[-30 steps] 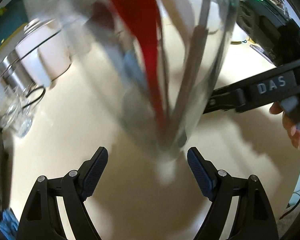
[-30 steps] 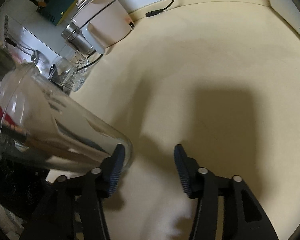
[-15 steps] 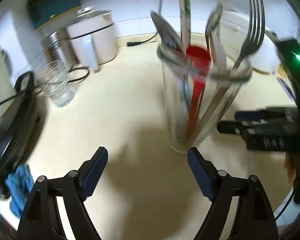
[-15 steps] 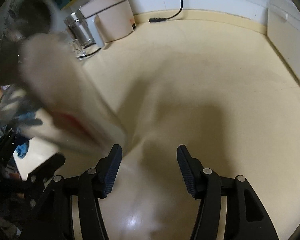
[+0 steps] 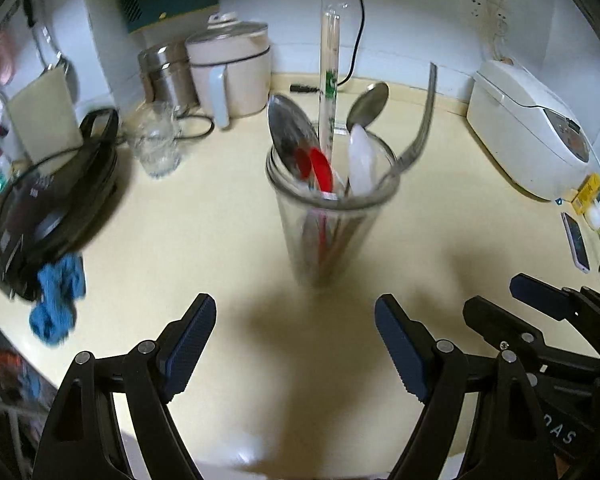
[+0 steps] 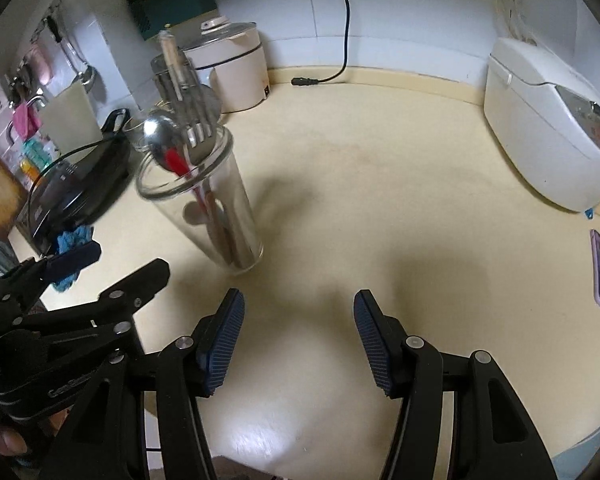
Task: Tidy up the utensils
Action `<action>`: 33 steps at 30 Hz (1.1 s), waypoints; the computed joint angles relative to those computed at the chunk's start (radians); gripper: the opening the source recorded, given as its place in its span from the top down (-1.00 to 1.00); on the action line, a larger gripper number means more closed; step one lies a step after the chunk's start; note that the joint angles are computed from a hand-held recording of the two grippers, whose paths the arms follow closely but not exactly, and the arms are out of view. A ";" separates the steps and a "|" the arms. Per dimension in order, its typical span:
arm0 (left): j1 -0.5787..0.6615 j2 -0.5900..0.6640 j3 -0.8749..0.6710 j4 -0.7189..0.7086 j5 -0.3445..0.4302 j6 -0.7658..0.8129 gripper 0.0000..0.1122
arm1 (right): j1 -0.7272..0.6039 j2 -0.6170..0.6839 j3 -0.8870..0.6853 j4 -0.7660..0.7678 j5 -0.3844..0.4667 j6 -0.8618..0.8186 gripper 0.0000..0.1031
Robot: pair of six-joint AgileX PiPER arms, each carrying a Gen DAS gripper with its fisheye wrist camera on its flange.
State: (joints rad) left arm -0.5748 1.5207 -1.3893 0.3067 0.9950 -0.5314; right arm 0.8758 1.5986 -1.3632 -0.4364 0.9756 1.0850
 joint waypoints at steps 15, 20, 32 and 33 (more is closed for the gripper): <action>-0.227 -0.027 0.002 0.225 0.140 -0.267 -0.51 | 0.019 -0.112 0.093 -0.037 0.056 0.063 -0.13; -0.241 -0.021 0.004 0.228 0.151 -0.276 -0.51 | 0.017 -0.121 0.099 -0.047 0.060 0.069 -0.13; -0.235 -0.041 0.038 0.235 0.139 -0.287 -0.51 | 0.027 -0.103 0.098 -0.036 0.053 0.058 -0.13; -0.234 -0.041 0.039 0.235 0.138 -0.287 -0.51 | 0.026 -0.101 0.098 -0.036 0.053 0.057 -0.13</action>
